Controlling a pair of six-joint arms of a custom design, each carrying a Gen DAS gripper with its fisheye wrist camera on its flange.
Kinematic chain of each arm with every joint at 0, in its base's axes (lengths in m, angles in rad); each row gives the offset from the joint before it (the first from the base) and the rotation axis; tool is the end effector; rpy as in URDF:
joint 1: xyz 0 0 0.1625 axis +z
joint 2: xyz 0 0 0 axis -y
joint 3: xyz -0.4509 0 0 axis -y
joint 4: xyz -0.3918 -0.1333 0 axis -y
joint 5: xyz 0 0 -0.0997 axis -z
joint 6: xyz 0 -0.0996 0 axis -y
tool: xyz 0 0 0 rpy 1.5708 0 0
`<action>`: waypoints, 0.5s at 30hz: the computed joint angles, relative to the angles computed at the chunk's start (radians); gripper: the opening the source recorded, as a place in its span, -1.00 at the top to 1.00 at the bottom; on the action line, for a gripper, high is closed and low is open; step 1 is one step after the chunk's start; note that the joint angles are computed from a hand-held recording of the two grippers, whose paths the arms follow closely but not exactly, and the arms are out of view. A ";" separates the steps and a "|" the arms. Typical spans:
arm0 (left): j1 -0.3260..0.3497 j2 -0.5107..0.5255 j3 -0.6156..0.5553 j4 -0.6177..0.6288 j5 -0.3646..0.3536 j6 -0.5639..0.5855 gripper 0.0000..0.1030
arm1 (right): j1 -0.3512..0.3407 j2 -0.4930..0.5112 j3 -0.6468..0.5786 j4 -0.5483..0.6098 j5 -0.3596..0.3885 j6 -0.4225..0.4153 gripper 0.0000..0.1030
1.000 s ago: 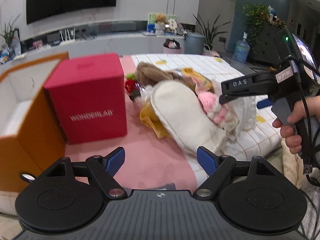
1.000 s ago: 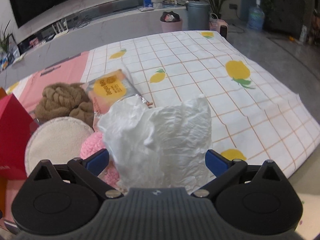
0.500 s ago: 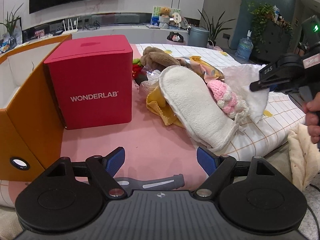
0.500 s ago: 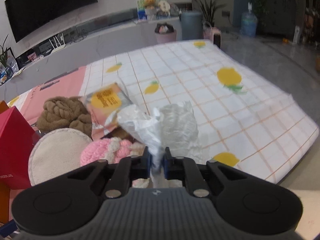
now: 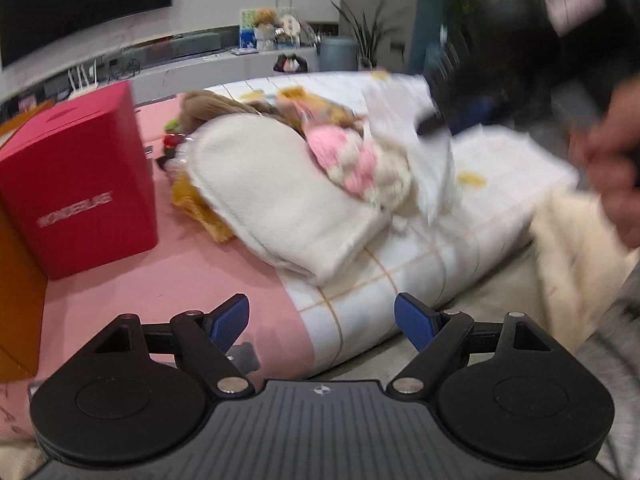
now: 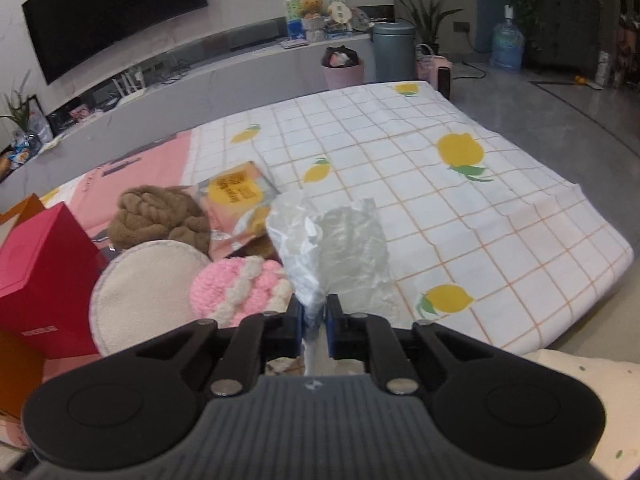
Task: Organize soft objects
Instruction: 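Move the right gripper to the white plastic bag and close on it, then lift the white plastic bag with the right gripper while the left gripper grasps the white mitt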
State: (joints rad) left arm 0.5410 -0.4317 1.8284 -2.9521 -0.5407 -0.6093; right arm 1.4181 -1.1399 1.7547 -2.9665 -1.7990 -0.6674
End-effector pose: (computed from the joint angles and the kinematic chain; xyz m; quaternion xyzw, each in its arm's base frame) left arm -0.3814 -0.4843 -0.0875 0.1853 0.8503 -0.3554 0.3411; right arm 0.0110 -0.6568 0.3475 0.1919 -0.8995 0.3048 0.2473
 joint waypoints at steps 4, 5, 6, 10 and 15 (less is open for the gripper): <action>0.013 0.042 -0.057 0.018 0.025 0.063 -0.88 | 0.002 -0.001 0.012 -0.008 0.010 -0.033 0.53; 0.016 0.048 -0.063 0.013 0.041 0.057 -0.88 | 0.003 0.001 0.013 -0.012 0.005 -0.041 0.53; 0.017 0.054 -0.065 -0.013 0.060 0.048 -0.88 | 0.003 0.002 0.011 -0.009 0.002 -0.044 0.53; 0.036 0.022 -0.042 -0.056 0.015 -0.035 -0.88 | 0.000 0.007 -0.015 0.044 -0.010 -0.013 -0.15; 0.073 -0.027 -0.005 -0.129 -0.084 -0.115 -0.88 | 0.010 0.052 -0.041 -0.079 -0.094 -0.051 -0.95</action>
State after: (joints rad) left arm 0.6142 -0.4585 1.8237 -3.0813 -0.6247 -0.7242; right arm 1.4283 -1.0874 1.7137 -3.0453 -1.8934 -0.7184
